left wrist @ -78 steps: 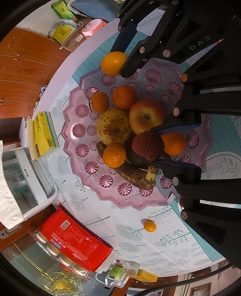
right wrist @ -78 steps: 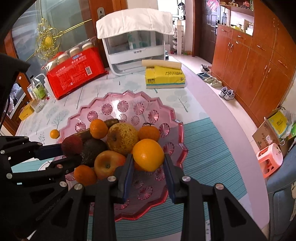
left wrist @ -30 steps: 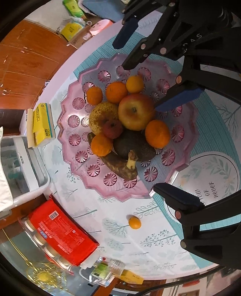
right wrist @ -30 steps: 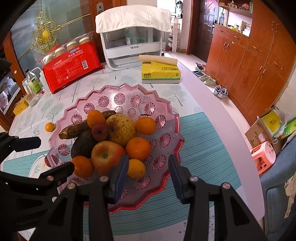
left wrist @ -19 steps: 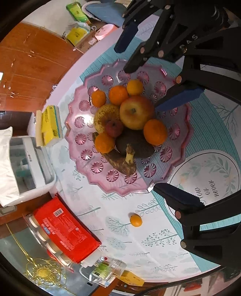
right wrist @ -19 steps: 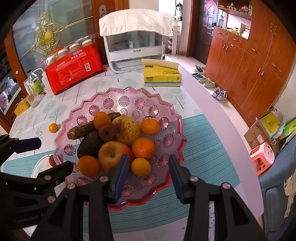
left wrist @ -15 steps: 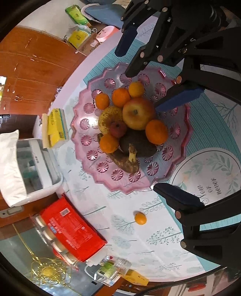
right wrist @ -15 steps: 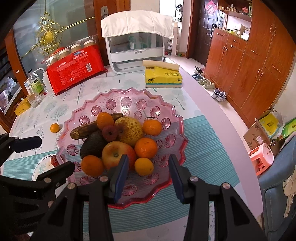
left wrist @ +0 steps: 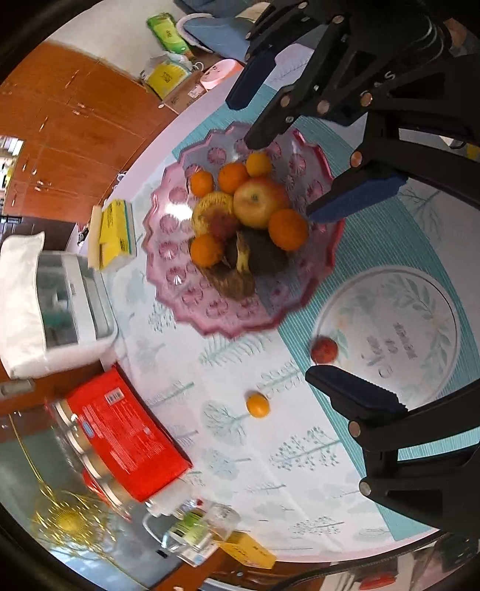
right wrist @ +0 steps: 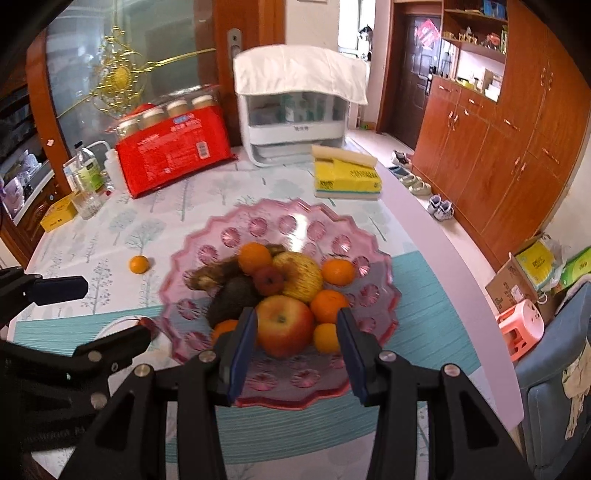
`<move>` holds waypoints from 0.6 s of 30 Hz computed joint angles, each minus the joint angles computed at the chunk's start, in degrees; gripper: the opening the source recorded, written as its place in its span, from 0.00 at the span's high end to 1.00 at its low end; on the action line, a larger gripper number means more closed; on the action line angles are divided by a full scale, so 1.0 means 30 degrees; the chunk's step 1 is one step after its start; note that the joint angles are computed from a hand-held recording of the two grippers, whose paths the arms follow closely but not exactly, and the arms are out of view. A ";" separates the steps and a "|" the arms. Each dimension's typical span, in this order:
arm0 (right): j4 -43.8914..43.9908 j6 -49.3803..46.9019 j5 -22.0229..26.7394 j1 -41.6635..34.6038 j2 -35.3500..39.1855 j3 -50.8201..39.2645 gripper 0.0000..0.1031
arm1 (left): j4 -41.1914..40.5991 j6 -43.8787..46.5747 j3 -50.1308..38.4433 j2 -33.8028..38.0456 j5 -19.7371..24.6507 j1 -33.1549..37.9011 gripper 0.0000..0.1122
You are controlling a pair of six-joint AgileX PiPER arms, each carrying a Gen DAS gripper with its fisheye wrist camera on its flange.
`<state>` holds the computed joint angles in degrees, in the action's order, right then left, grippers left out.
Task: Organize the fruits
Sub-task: 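Withdraw both open tools from the bowl back toward the plate, then close the left tool on the loose tangerine while the right tool grasps the red apple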
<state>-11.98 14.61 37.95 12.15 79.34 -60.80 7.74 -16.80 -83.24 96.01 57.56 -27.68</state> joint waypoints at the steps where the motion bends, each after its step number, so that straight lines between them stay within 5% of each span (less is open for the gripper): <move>1: -0.0340 0.0456 0.0115 0.0404 -0.0059 -0.0096 0.56 | -0.0076 0.0355 0.0132 -0.0270 0.0105 0.0388 0.30; 10: -0.2808 0.4161 0.1232 0.4061 0.0042 -0.1161 0.56 | 0.0640 0.3893 0.0557 -0.2213 0.0415 0.3371 0.30; 18: -0.3157 0.5363 0.2147 0.6337 0.0787 -0.2415 0.57 | 0.0719 0.7763 -0.1918 -0.2167 0.0334 0.6415 0.30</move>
<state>-21.45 30.69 44.39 31.16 81.70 -68.04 9.90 6.49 -88.99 89.51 58.56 -8.44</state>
